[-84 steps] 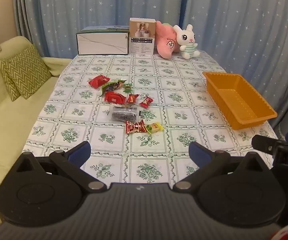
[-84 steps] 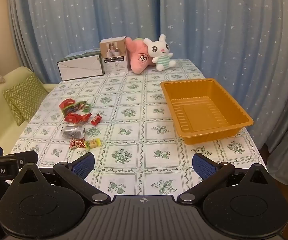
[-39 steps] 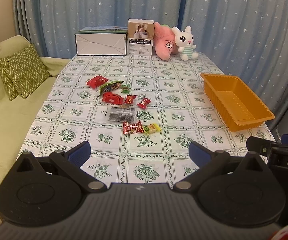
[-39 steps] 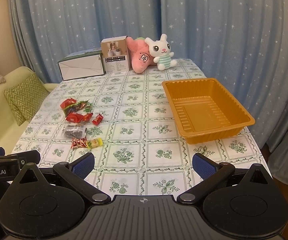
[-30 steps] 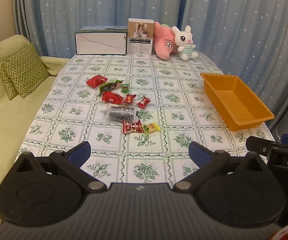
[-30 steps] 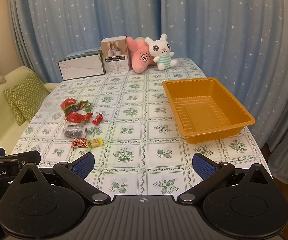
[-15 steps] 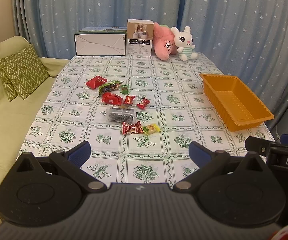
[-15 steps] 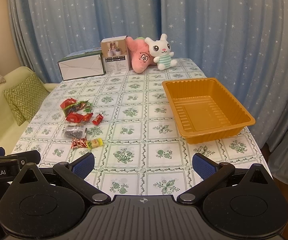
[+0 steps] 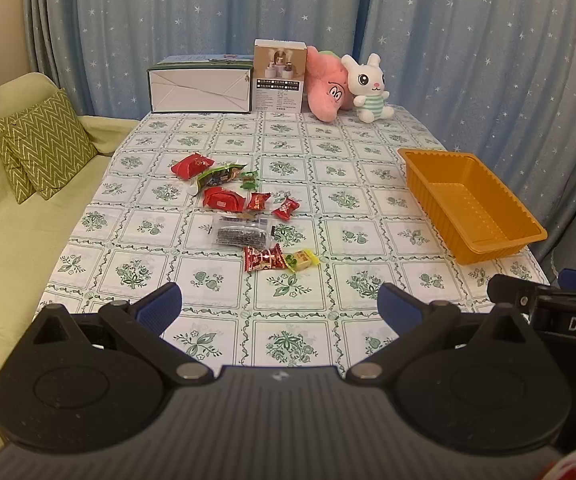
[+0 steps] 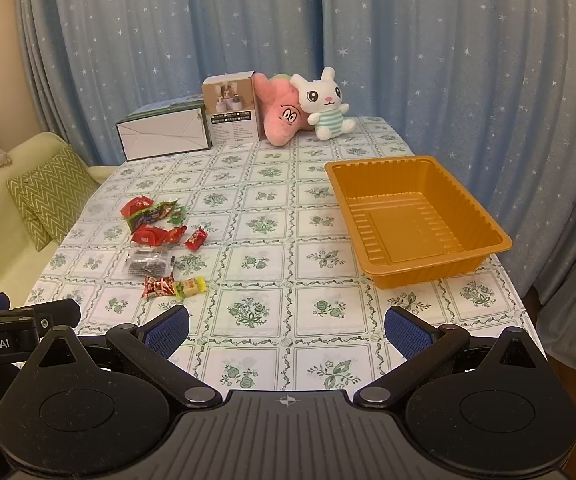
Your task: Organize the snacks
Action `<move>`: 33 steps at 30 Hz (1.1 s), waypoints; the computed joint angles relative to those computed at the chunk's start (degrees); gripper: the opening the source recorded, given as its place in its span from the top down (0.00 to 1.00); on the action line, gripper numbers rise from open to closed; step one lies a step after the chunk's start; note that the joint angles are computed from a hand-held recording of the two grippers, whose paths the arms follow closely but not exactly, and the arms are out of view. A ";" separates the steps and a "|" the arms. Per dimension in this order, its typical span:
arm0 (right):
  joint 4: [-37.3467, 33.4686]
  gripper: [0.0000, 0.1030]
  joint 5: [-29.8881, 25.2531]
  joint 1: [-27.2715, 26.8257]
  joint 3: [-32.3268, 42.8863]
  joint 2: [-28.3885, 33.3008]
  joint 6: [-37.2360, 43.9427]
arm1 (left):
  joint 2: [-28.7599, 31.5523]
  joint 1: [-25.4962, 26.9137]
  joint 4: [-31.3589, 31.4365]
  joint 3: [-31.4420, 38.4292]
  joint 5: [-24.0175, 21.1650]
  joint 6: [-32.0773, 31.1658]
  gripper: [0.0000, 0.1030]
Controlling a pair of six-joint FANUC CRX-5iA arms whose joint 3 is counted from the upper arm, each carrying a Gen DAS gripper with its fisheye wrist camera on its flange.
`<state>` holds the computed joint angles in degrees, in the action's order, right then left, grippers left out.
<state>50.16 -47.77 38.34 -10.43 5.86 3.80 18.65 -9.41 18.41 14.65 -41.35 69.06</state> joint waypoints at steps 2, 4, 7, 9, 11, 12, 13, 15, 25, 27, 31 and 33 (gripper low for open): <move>-0.10 0.00 0.00 -0.01 0.07 0.02 0.07 | 0.02 0.02 0.06 0.02 -0.02 0.06 0.00; 0.05 0.00 -0.03 0.01 0.03 0.05 -0.05 | 0.01 0.05 0.07 0.07 -0.05 -0.03 0.00; 0.06 0.00 0.02 0.01 -0.03 0.02 -0.13 | -0.03 0.08 0.16 0.00 -0.08 -0.03 0.00; -0.04 0.00 0.03 -0.03 0.01 0.03 0.05 | 0.04 0.06 0.17 0.07 -0.09 -0.06 0.00; 0.03 0.00 0.05 -0.04 -0.04 0.02 -0.07 | 0.05 0.12 0.27 0.17 -0.20 -0.17 0.00; -0.21 0.00 -0.06 -0.02 0.09 0.07 0.08 | -0.03 0.09 0.22 0.07 -0.16 -0.02 0.00; -0.62 0.00 -0.15 -0.05 0.33 0.14 0.36 | 0.04 0.12 0.27 0.17 -0.21 0.06 0.00; -0.82 0.00 -0.18 -0.05 0.48 0.21 0.48 | 0.10 0.18 0.60 0.23 -0.14 -0.13 0.00; -1.76 0.00 1.42 -0.71 0.46 0.61 0.74 | 0.01 0.83 2.22 -0.91 0.87 -1.76 0.00; -2.16 0.00 2.03 -0.93 0.69 1.00 0.88 | 0.11 1.07 2.59 -0.90 1.07 -2.35 0.00; -2.30 0.00 3.64 -1.52 0.78 1.59 1.33 | 1.42 2.28 3.91 0.89 0.29 -3.55 0.00; -2.74 0.00 5.02 -2.05 0.99 2.07 2.43 | 2.30 3.10 5.03 2.03 -0.28 -4.61 0.00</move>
